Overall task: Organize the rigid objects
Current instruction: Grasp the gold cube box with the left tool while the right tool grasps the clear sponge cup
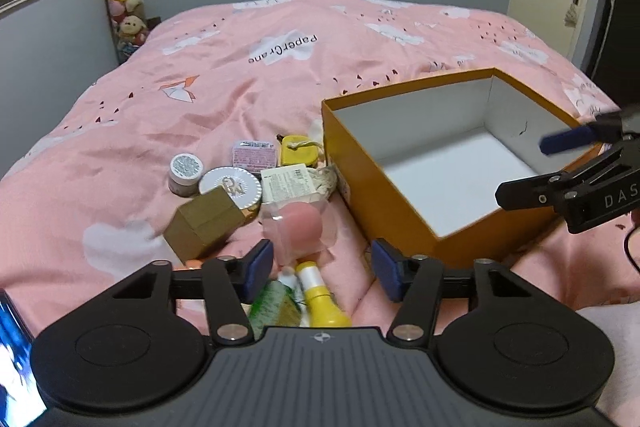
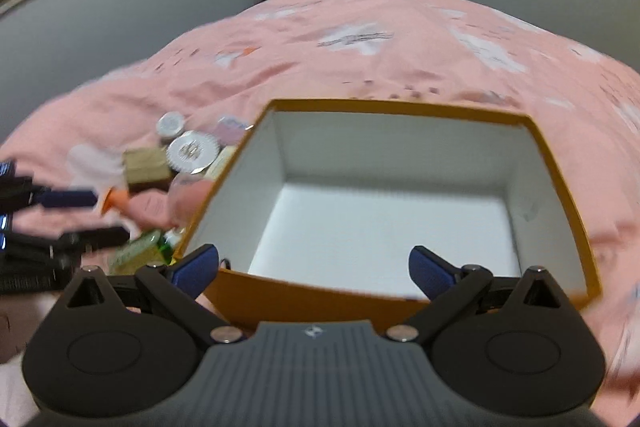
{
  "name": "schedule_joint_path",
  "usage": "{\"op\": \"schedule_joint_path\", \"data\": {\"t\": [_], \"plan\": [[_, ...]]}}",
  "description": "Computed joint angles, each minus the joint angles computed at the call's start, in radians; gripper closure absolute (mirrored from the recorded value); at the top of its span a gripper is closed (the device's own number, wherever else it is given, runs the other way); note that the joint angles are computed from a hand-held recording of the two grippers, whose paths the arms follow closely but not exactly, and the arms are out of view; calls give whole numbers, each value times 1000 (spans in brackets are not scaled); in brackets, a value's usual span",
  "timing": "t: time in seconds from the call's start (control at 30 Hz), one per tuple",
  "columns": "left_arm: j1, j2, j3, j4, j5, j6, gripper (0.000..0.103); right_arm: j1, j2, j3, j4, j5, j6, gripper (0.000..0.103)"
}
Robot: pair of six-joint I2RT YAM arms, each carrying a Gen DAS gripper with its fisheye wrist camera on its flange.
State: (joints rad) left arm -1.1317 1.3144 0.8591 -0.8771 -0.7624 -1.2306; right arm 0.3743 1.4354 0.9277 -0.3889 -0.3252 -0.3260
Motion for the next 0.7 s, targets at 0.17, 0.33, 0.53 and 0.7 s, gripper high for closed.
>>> {"op": "schedule_joint_path", "data": {"t": [0.17, 0.33, 0.53, 0.7], "plan": [[82, -60, -6, -39, 28, 182, 40, 55, 111, 166, -118, -32, -188, 12], [192, -124, -46, 5, 34, 410, 37, 141, 221, 328, -192, -47, -344, 12], [409, -181, -101, 131, 181, 725, 37, 236, 395, 522, -264, -48, -495, 11], [515, -140, -131, 203, 259, 944, 37, 296, 571, 715, -399, -41, -629, 11]]}}
